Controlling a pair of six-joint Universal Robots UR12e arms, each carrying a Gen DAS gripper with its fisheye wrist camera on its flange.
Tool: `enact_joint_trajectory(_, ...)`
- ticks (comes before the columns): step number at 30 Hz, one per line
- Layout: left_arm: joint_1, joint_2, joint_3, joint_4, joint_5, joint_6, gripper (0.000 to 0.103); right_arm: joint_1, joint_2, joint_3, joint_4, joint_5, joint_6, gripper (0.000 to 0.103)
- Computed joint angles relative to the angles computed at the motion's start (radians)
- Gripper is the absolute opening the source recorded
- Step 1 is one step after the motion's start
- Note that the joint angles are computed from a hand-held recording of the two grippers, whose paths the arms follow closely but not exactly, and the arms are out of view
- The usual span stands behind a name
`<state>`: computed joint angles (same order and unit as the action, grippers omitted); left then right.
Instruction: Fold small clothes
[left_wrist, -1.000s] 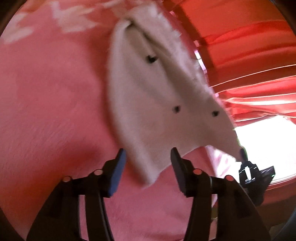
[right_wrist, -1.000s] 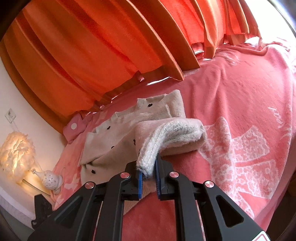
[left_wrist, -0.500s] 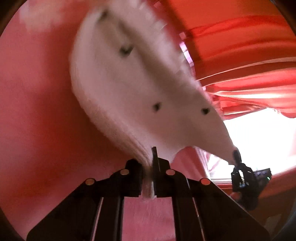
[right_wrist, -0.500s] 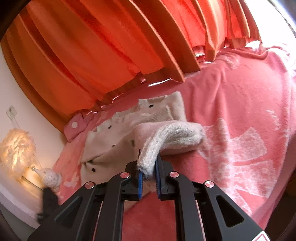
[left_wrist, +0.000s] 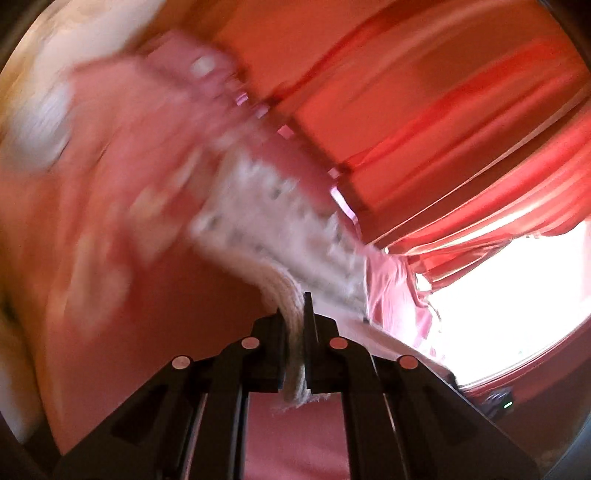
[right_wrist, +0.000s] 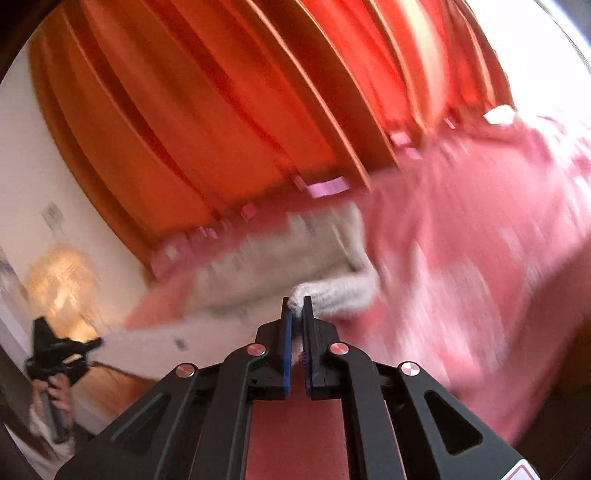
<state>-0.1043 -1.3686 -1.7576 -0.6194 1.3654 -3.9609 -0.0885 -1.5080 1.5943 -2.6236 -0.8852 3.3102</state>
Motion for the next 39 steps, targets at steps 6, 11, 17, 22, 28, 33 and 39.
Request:
enact_joint_trajectory(6, 0.011, -0.229, 0.192, 0.098, 0.129, 0.165, 0.006, 0.082, 0.293, -0.317, -0.076, -0.093, 0.156, 0.004)
enact_joint_trajectory(11, 0.034, -0.406, 0.280, 0.115, 0.199, 0.165, 0.011, 0.141, 0.487, -0.543, 0.079, -0.234, 0.204, 0.012)
enact_joint_trajectory(17, 0.055, -0.458, 0.295, 0.008, 0.184, 0.139, 0.017, 0.163, 0.550, -0.623, 0.145, -0.341, 0.211, 0.053)
enact_joint_trajectory(22, 0.043, -0.456, 0.313, -0.021, 0.241, 0.213, 0.073, 0.178, 0.575, -0.681, 0.345, -0.388, 0.053, 0.053)
enact_joint_trajectory(28, 0.035, -0.470, 0.348, -0.165, 0.211, 0.320, 0.082, 0.214, 0.617, -0.753, 0.539, -0.466, -0.132, 0.053)
enact_joint_trajectory(33, 0.024, -0.501, 0.396, -0.284, 0.293, 0.344, 0.023, 0.203, 0.606, -0.736, 0.485, -0.420, -0.069, 0.006)
enact_joint_trajectory(39, 0.042, -0.474, 0.355, -0.108, 0.279, 0.298, 0.010, 0.135, 0.562, -0.618, 0.098, -0.160, 0.164, 0.005)
